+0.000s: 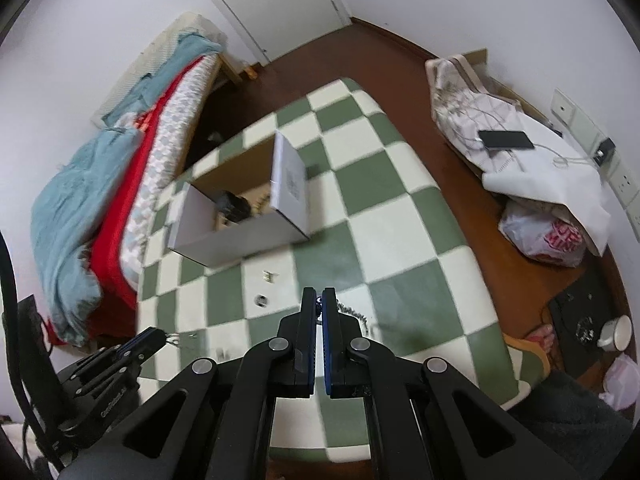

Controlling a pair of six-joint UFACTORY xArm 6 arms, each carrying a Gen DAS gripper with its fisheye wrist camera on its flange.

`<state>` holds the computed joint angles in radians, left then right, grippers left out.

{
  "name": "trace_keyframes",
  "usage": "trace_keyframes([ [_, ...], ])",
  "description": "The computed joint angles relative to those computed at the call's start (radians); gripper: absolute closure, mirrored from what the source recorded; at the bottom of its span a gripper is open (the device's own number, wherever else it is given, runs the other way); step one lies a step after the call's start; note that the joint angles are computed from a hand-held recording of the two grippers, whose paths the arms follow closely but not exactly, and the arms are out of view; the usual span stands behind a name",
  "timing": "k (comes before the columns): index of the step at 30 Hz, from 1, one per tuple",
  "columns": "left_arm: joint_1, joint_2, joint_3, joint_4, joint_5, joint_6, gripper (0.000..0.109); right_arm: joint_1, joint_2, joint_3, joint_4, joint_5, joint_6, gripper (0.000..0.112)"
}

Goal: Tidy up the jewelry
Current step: 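Carry the chain into the white box and open the right tool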

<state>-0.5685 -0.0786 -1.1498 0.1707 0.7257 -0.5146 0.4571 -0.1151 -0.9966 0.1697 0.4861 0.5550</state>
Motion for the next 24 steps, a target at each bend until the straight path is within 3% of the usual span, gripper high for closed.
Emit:
trace_keyframes([
  [5,0.021,0.043,-0.11,0.005,0.007,0.008,0.107,0.008,0.037,-0.107,0.031,0.024,-0.055,0.11],
  [14,0.091,0.226,-0.395,-0.054,0.023,0.1,0.107,0.01,0.24,-0.463,0.02,0.114,-0.118,0.11],
  [24,0.178,0.508,-0.736,-0.173,0.2,0.228,0.107,-0.012,0.611,-0.953,0.121,0.337,-0.206,0.11],
])
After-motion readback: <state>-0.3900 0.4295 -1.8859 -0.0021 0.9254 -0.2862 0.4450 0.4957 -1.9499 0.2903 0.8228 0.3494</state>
